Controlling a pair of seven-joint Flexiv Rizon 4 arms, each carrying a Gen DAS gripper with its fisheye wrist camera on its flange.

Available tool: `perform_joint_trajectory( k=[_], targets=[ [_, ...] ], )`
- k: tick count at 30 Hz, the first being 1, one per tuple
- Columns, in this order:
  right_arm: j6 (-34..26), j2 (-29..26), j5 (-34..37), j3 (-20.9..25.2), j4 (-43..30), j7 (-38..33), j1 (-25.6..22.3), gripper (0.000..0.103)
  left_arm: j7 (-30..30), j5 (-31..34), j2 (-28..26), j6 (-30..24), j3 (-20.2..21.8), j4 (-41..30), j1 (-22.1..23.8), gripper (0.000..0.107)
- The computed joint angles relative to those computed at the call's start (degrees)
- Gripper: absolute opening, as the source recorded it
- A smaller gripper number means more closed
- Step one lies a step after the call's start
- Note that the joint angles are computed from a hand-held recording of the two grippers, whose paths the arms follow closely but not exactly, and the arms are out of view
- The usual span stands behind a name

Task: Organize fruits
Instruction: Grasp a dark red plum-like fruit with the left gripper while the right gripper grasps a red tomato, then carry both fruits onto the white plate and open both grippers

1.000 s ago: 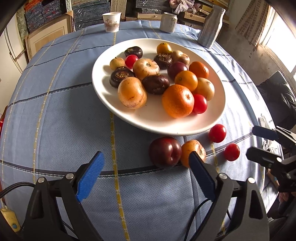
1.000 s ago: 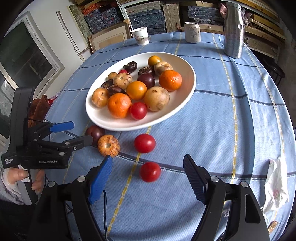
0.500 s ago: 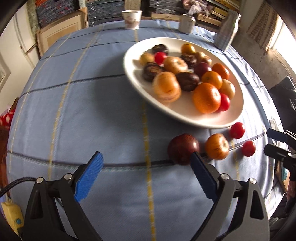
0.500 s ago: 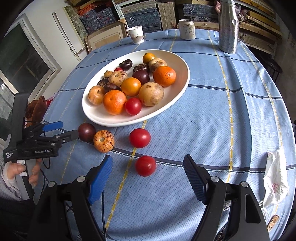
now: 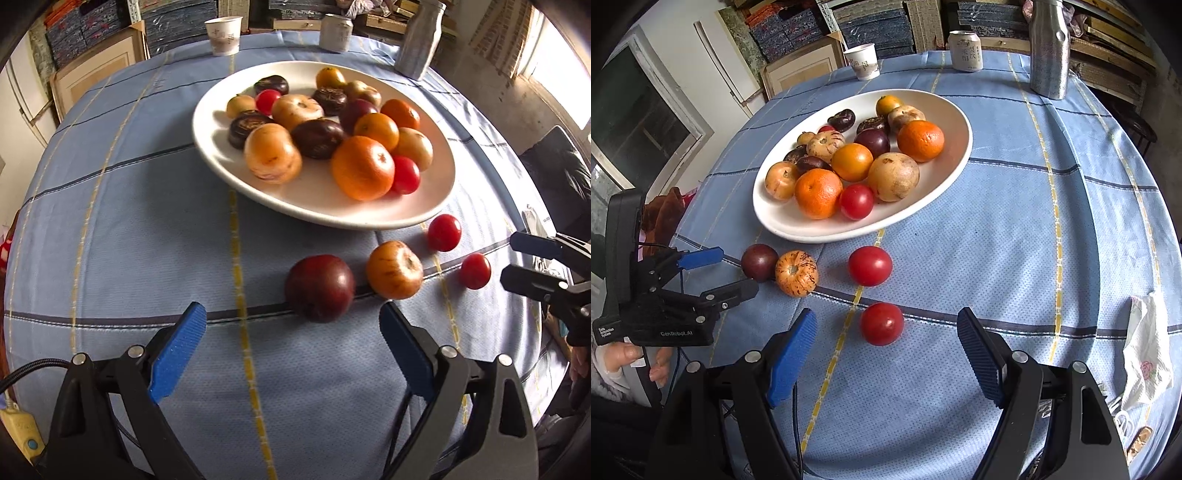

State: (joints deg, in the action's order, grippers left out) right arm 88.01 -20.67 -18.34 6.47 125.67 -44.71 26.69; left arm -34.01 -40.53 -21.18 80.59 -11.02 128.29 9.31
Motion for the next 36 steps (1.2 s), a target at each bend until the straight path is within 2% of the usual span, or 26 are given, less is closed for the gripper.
perform_joint_trajectory(
  k=[5, 16, 22, 24, 28, 29, 30, 32, 33, 36],
  targets=[
    [-1.01, -0.90, 0.77, 1.55, -0.88, -1.31, -0.90, 0.079, -0.19, -1.08, -0.48, -0.18, -0.95, -0.39, 0.09, 0.093],
    [-2.38, -2.61, -1.08, 0.27, -2.34, -3.16, 0.58, 0.079, 3.60, -5.92, -0.91, 0.28, -3.56, -0.31, 1.26, 0.093],
    [-3.24, -3.56, -0.45, 1.17, -3.33, -4.31, -0.18, 0.077, 3.83, -6.38, -1.47, -0.84, -2.16, -1.14, 0.25, 0.084],
    [-3.65, -4.03, 0.06, 1.84, -3.87, -4.92, -0.70, 0.071, 3.51, -5.84, -1.79, -1.03, -1.47, -1.47, -0.13, 0.082],
    [-4.22, -4.59, 0.76, 2.27, -4.46, -5.86, -0.93, 0.061, 2.98, -4.29, -2.27, -1.92, -0.55, -1.90, -0.37, 0.066],
    [-3.91, -4.47, 0.15, 1.28, -4.17, -5.57, -0.15, 0.052, 2.87, -3.82, -2.39, -2.39, -0.36, -2.01, -0.38, 0.058],
    [-4.32, -4.64, 0.46, 2.15, -4.53, -6.49, -0.90, 0.041, 3.16, -3.85, -2.45, -1.87, -0.57, -1.89, -0.31, 0.056],
    [-4.97, -4.85, 1.24, 3.53, -5.10, -7.80, -1.98, 0.031, 5.05, -5.20, -2.22, -1.65, -2.30, -1.46, 0.87, 0.043],
    [-5.18, -4.87, 1.58, 3.87, -5.25, -8.22, -2.20, 0.030, 5.87, -6.13, -2.04, -1.77, -2.97, -1.25, 1.23, 0.039],
    [-5.38, -4.85, 2.56, 4.71, -5.46, -9.20, -2.53, 0.030, 6.50, -6.96, -1.91, -1.54, -2.78, -1.06, 0.72, 0.039]
  ],
)
